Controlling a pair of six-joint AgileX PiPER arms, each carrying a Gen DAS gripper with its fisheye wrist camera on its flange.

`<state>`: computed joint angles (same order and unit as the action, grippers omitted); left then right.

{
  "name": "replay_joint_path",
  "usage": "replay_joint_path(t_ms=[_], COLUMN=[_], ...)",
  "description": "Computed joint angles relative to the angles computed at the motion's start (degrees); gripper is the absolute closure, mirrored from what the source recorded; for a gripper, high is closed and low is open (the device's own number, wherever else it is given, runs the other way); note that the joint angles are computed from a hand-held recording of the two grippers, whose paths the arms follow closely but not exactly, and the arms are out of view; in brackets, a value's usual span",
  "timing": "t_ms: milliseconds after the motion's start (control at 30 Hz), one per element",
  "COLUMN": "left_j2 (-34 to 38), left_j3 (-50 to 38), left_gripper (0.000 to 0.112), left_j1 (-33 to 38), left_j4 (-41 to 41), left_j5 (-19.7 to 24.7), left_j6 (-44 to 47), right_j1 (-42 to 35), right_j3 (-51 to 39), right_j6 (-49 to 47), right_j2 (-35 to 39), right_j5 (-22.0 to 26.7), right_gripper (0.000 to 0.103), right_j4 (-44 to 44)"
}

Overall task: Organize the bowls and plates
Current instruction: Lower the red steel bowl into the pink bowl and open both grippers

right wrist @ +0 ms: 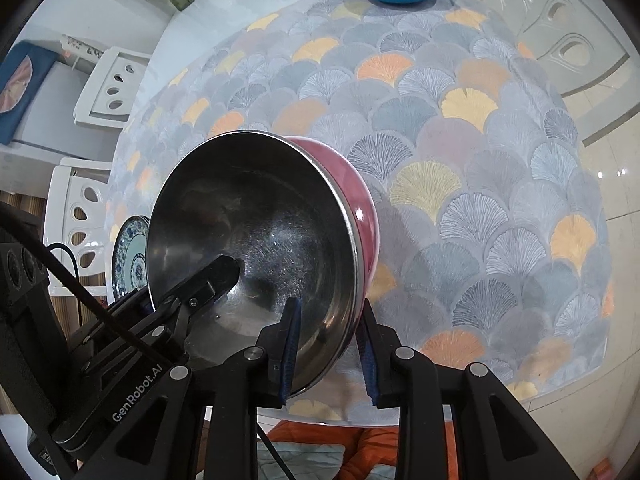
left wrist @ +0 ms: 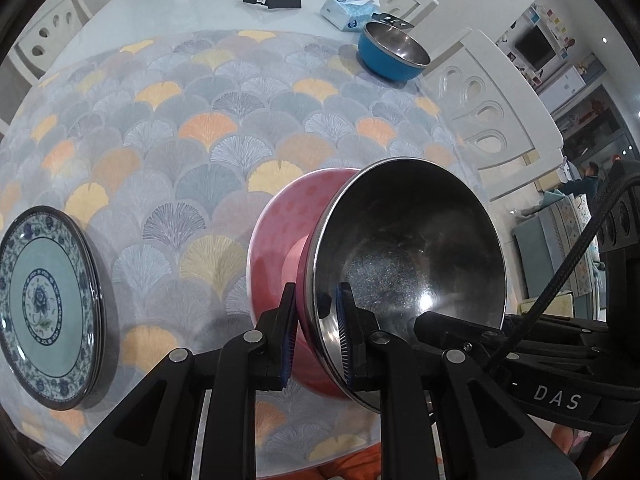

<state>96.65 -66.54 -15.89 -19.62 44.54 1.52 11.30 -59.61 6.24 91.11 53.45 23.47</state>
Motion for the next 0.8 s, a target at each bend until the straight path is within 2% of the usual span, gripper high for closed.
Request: replay_joint_path(t_ms=[200,267,400,633,800], left_j2=[0.42,0.32,-1.08,-2.42,-2.15], left_j3=[0.15,0.28,1.54,4.69,5.3], left_gripper=[0.089,0.083,0.081,0.08,0.081], left_j1=[0.02,-0.53,0.14,5.05,5.3], left_j4=[0.59,3.06,3.51,-4.67,-2.9], left_j5=[-0.19,-0.99,-3.01,-4.39,-4.79], left_j6=[0.23,-1.78,-1.05,5.61,4.36], right_j1=[-0.3,-0.17,-1.05,-0.7,0.69], right_j3=[-0.13,-0.44,-0.69,-1.06,-1.93], right_j6=[-0.55,-0.53,-1.99,-2.89,-2.87], right_j2=[0.2,0.33,0.51,-0.11,1.11], right_j5=[0.46,0.69,1.47,2.04,2.16], right_gripper=[0.073,0.073,0.073,0.072,0.072], right_j4=[0.42,0.36,1.71,1.63,1.5])
